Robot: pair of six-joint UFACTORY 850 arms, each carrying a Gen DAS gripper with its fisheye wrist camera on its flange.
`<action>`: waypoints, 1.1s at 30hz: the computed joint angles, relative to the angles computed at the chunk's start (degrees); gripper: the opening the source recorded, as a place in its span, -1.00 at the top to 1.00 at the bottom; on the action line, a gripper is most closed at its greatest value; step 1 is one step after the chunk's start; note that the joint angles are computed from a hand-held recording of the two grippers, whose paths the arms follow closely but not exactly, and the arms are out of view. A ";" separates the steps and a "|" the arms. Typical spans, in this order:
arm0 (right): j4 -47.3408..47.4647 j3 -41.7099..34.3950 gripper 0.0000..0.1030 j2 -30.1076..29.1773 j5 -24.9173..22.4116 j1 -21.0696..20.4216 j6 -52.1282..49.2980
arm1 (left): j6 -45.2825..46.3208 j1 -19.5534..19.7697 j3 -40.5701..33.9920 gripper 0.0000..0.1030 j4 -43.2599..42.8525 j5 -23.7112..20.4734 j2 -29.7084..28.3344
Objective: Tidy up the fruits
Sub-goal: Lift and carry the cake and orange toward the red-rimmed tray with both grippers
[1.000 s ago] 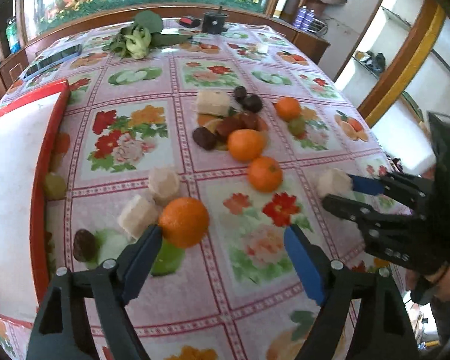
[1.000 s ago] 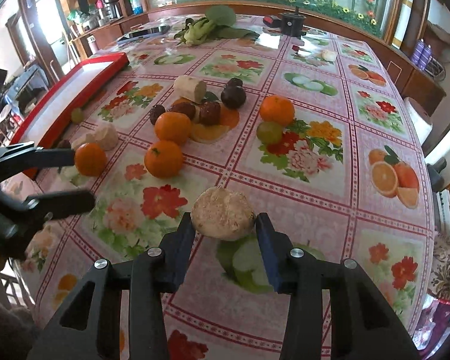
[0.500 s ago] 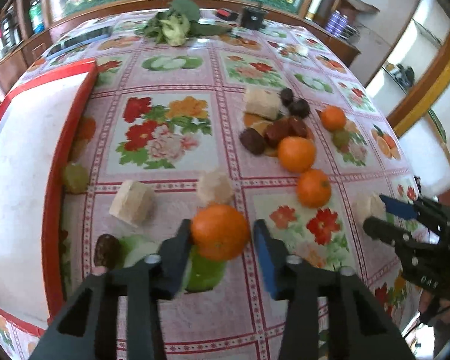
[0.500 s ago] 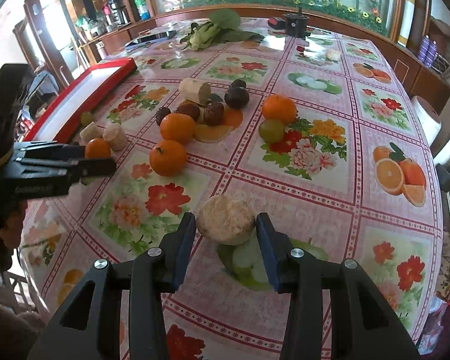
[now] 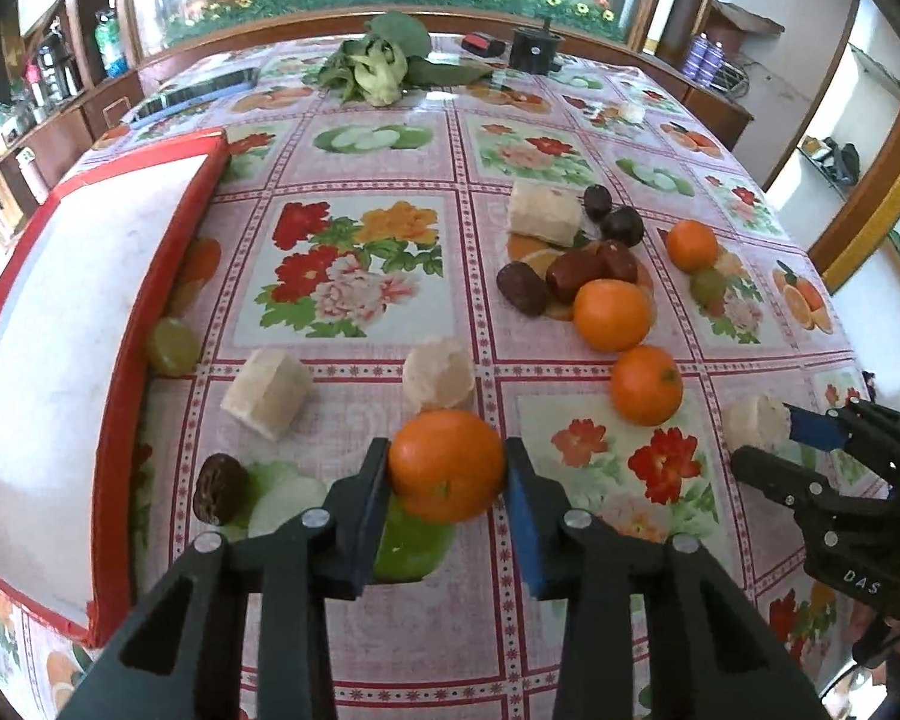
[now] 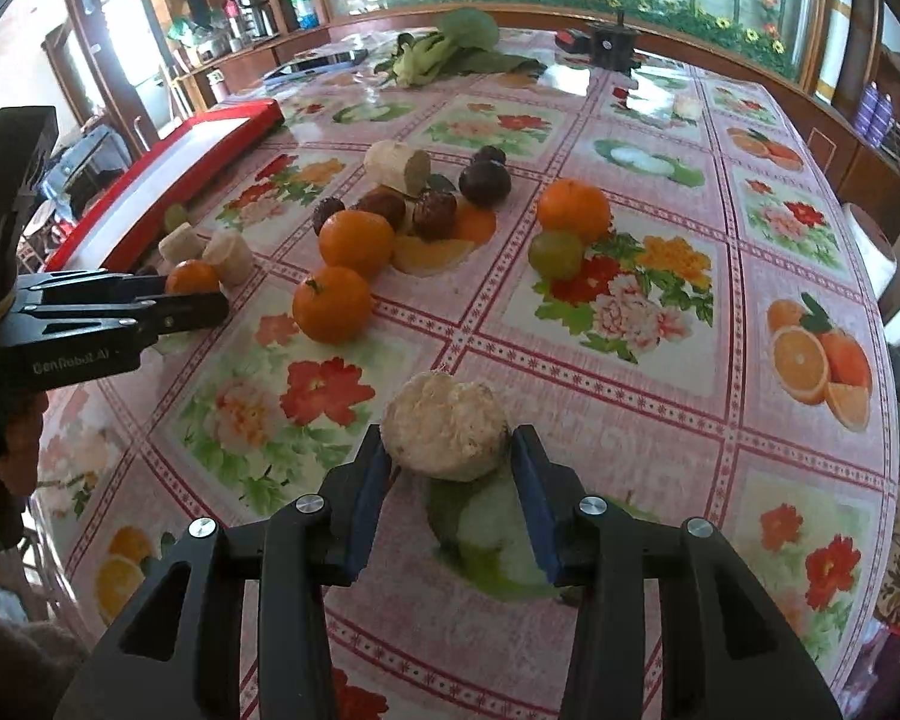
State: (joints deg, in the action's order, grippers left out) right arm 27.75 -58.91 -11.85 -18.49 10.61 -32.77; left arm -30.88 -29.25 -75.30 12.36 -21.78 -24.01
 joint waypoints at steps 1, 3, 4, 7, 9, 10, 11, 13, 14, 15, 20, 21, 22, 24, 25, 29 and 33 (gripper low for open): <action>-1.01 -0.07 0.23 0.01 0.02 0.12 0.72 | -1.88 -0.18 0.21 0.25 1.21 -0.04 0.17; -2.54 -0.02 0.23 0.28 0.07 0.21 2.79 | 0.07 0.07 1.16 0.25 -2.37 0.71 0.89; -2.27 0.15 0.23 0.68 0.01 0.19 3.12 | 0.96 0.10 1.70 0.25 -3.68 0.96 1.30; -5.03 1.20 0.23 2.53 1.47 0.68 6.77 | 6.52 0.20 3.25 0.26 -9.35 1.43 2.59; -6.58 1.49 0.23 3.35 1.54 0.96 9.89 | 15.10 0.67 4.42 0.26 -18.04 1.60 3.58; -6.07 1.70 0.23 3.82 1.44 1.13 10.36 | 18.86 0.81 4.93 0.26 -21.55 1.62 4.01; -7.34 1.89 0.23 4.11 1.57 1.48 11.94 | 20.78 0.84 5.46 0.26 -23.19 1.66 4.45; -11.67 2.03 0.23 4.42 1.49 2.43 16.75 | 23.58 0.72 6.19 0.26 -25.03 1.72 5.11; -13.46 2.15 0.23 4.51 1.45 2.94 19.23 | 24.39 0.69 6.47 0.26 -25.39 1.85 5.43; -14.52 2.16 0.23 4.47 1.37 3.35 20.89 | 25.26 0.73 6.82 0.26 -25.85 2.06 5.83; -19.14 1.49 0.23 3.67 0.65 5.62 28.18 | 30.61 1.89 7.92 0.26 -29.30 2.31 7.45; -19.52 1.18 0.23 3.43 0.49 6.10 28.98 | 31.09 2.20 8.19 0.26 -29.50 2.60 7.86; -20.02 0.87 0.23 3.18 0.38 6.49 29.59 | 31.79 2.50 8.40 0.26 -29.80 2.85 8.20; -22.23 -0.10 0.23 2.48 0.23 7.64 31.95 | 32.59 3.10 8.86 0.26 -29.88 3.24 9.03; -22.38 -0.54 0.23 2.16 0.14 8.04 32.27 | 32.54 3.38 9.03 0.26 -29.48 3.42 9.35; -21.33 -3.08 0.23 0.24 -0.37 9.78 31.90 | 32.39 4.80 9.74 0.26 -28.34 4.16 10.56; -20.02 -6.42 0.23 -2.30 -1.31 11.44 30.45 | 32.13 6.55 10.37 0.26 -28.06 4.51 11.40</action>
State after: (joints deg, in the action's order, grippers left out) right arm 7.73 -65.33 -14.15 -19.79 22.06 -2.32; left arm 1.24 -22.70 -64.94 -15.70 -17.27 -12.61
